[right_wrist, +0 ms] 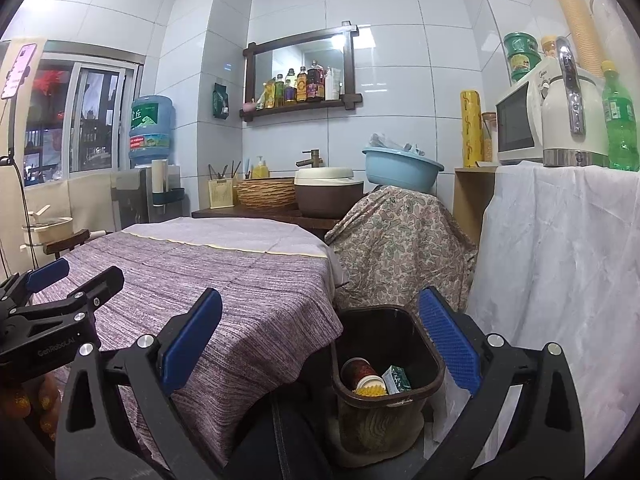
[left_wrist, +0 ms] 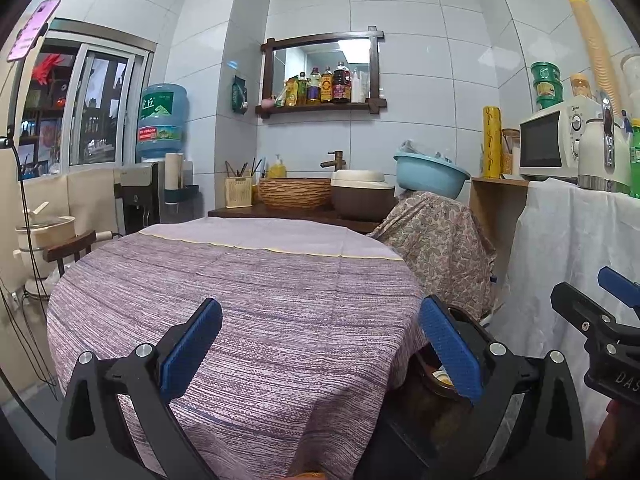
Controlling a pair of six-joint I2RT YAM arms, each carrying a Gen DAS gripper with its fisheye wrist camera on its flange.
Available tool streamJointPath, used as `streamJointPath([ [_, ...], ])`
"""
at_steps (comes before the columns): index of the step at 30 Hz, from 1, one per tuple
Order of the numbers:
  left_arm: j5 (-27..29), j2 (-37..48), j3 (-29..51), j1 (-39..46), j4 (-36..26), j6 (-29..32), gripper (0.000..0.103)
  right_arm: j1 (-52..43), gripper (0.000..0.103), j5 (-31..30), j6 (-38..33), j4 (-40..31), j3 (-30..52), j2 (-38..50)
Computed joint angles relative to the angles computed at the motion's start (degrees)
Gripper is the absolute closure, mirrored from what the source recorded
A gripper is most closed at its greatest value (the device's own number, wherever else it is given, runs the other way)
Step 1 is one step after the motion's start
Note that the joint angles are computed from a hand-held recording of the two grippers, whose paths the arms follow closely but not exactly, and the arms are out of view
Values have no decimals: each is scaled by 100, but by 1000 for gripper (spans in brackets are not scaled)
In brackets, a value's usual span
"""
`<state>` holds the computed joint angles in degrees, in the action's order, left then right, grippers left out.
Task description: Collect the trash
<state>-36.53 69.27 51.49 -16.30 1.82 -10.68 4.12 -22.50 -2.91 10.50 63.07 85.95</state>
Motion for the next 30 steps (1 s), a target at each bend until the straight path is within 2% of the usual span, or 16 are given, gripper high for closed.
streamJointPath([
  [30,162,12,3,122,-147,70,5,62,6,207,8,-196,72,55],
])
